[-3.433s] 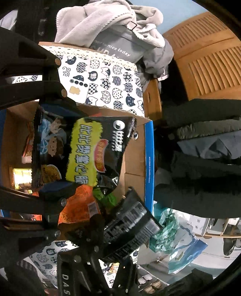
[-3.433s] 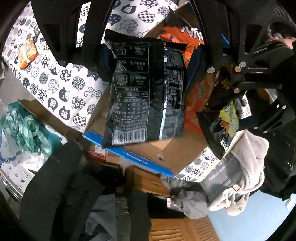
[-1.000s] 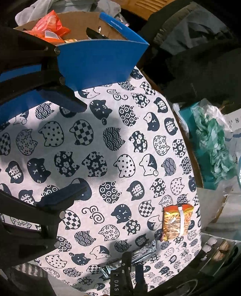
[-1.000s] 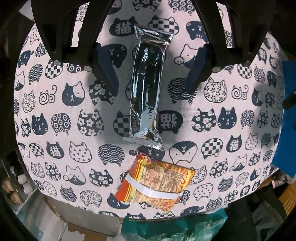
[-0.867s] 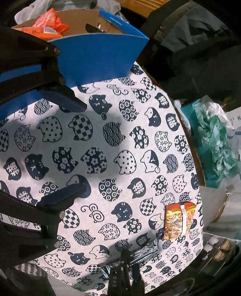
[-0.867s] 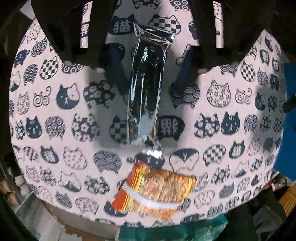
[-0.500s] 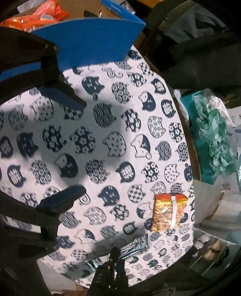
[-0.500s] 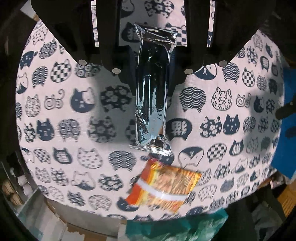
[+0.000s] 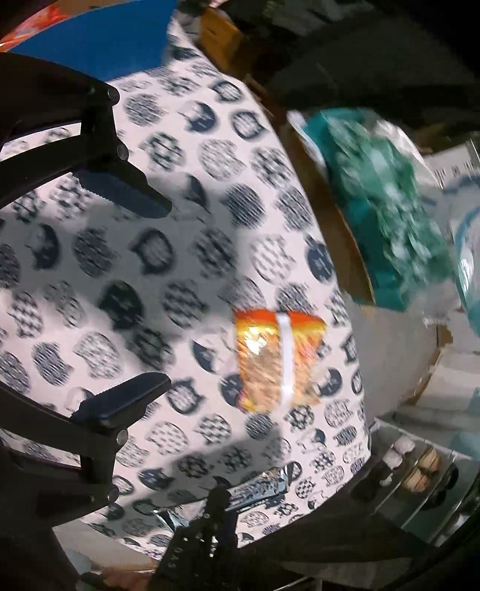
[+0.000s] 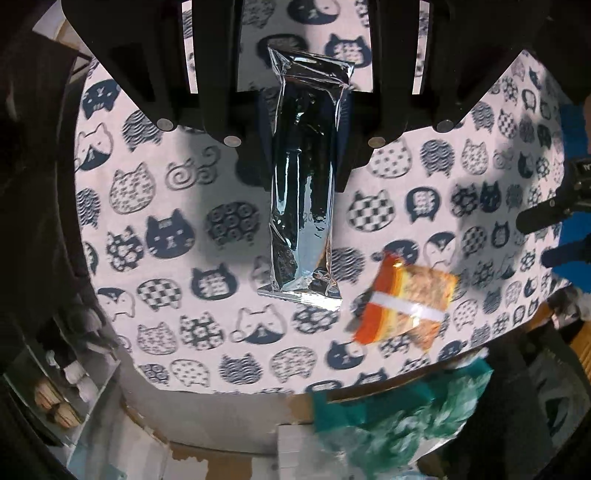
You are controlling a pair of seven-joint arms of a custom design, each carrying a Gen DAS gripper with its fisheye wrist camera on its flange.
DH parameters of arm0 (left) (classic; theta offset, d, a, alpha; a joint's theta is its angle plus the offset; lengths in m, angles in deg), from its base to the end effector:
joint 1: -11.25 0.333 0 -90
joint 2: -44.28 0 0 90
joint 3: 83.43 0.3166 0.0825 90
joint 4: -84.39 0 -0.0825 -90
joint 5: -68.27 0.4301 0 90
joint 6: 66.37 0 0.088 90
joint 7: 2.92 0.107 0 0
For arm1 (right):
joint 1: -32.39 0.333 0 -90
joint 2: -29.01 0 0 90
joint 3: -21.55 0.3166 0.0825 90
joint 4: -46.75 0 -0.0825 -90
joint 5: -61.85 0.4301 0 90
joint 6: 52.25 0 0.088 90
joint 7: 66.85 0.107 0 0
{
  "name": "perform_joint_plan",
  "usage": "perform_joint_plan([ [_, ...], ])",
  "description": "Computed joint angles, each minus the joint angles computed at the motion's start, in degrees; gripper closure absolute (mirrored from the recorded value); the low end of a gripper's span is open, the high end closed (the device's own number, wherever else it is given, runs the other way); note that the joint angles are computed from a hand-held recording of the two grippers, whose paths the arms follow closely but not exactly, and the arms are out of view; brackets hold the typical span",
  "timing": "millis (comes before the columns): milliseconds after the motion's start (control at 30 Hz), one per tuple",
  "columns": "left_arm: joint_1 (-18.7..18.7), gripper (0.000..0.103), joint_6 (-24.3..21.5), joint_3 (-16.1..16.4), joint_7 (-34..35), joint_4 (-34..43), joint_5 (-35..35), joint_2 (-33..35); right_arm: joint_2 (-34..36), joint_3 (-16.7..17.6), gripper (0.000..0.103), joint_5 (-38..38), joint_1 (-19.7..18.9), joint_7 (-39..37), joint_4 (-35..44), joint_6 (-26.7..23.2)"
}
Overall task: Organize snacks
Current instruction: 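Grasp the orange-and-white wrapped snack with left tool while right tool grasps the silver foil bar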
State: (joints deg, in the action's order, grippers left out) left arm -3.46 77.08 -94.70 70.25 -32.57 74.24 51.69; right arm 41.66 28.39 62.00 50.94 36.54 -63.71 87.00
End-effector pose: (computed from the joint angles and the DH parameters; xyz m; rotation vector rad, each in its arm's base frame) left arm 0.5781 -0.2797 0.3908 -1.8241 2.2936 -0.4253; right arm 0.6061 0.2842 0.3807 -2.2236 1.8160 -0.1411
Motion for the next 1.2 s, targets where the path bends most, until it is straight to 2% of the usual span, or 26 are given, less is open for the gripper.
perform_joint_plan([
  [267, -2.7, 0.016, -1.1, 1.0, -1.3, 11.3, 2.3, 9.8, 1.9, -1.0, 0.075, -3.4, -0.1, 0.9, 2.2, 0.1],
  [533, -1.8, 0.016, -0.6, -0.6, 3.6, 16.4, -7.4, 14.8, 3.3, -0.7, 0.075, -1.9, -1.3, 0.5, 3.3, 0.4],
  [733, -3.6, 0.016, -2.7, 0.7, 3.2, 21.7, -7.0, 18.8, 3.9, -0.4, 0.075, -1.0, -1.5, 0.0, 4.0, 0.6],
  [900, -5.7, 0.016, -5.7, 2.4, 0.5, 26.6, -3.8, 22.7, 4.0, -0.4, 0.075, -0.7, -1.5, -0.1, 4.2, 0.9],
  [933, -5.8, 0.014, -6.0, 2.4, 0.6, 27.2, -3.6, 23.2, 4.1, -0.4, 0.075, -0.7, -1.4, 0.0, 4.3, 0.9],
  [1200, -6.9, 0.012, -5.1, 2.9, 0.4, 27.9, -1.0, 24.6, 4.1, -0.2, 0.075, 0.1, -1.7, -0.6, 3.9, 0.8],
])
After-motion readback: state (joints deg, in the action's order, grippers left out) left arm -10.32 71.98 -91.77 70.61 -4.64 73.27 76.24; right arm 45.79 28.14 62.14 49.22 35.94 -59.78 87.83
